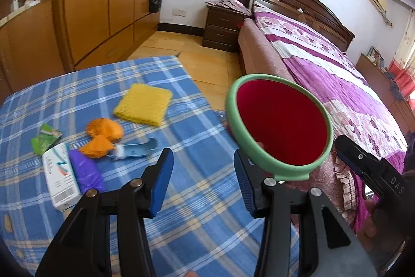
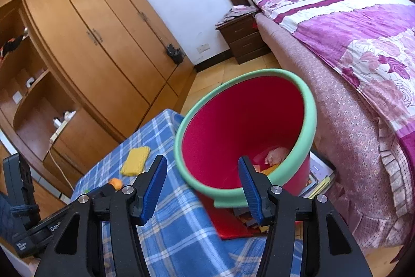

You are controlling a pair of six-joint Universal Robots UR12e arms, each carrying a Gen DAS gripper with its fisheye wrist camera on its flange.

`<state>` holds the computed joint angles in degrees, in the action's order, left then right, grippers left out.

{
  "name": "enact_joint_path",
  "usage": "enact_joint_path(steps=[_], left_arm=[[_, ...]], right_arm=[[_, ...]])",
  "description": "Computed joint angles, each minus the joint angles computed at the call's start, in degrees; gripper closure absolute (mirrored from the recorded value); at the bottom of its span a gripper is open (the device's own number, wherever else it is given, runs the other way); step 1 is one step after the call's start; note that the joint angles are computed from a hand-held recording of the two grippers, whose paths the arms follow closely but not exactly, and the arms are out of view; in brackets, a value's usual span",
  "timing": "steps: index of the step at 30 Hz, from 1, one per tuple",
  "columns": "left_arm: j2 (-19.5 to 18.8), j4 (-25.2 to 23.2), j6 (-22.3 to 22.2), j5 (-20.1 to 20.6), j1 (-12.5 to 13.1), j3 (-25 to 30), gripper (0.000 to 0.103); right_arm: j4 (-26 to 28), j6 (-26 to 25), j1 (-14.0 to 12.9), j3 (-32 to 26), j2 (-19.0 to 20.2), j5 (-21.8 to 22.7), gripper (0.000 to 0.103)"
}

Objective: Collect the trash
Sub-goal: 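Withdraw both tools from the bucket back over the table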

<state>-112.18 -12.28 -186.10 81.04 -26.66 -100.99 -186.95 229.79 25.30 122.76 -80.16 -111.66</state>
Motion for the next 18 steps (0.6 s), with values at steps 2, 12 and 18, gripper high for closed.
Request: enact_joint_path(steps=[2, 12, 18], left_arm=[[0.53, 0.50, -0.11, 0.69, 0.32, -0.83, 0.050], [2.99, 2.50, -2.83, 4.31, 2.93, -5.16, 0.048], [3.36, 2.22, -5.73, 10.26, 3.93, -6.44, 0.039]], right_arm=[[0.38, -0.21, 0.44, -0.29, 0.12, -0.20, 0.045], [3.15, -0.75, 2.26, -2.50, 1.52, 0.78, 0.044], [5.48, -1.16, 2.67, -3.78, 2.48, 2.08, 0.044]])
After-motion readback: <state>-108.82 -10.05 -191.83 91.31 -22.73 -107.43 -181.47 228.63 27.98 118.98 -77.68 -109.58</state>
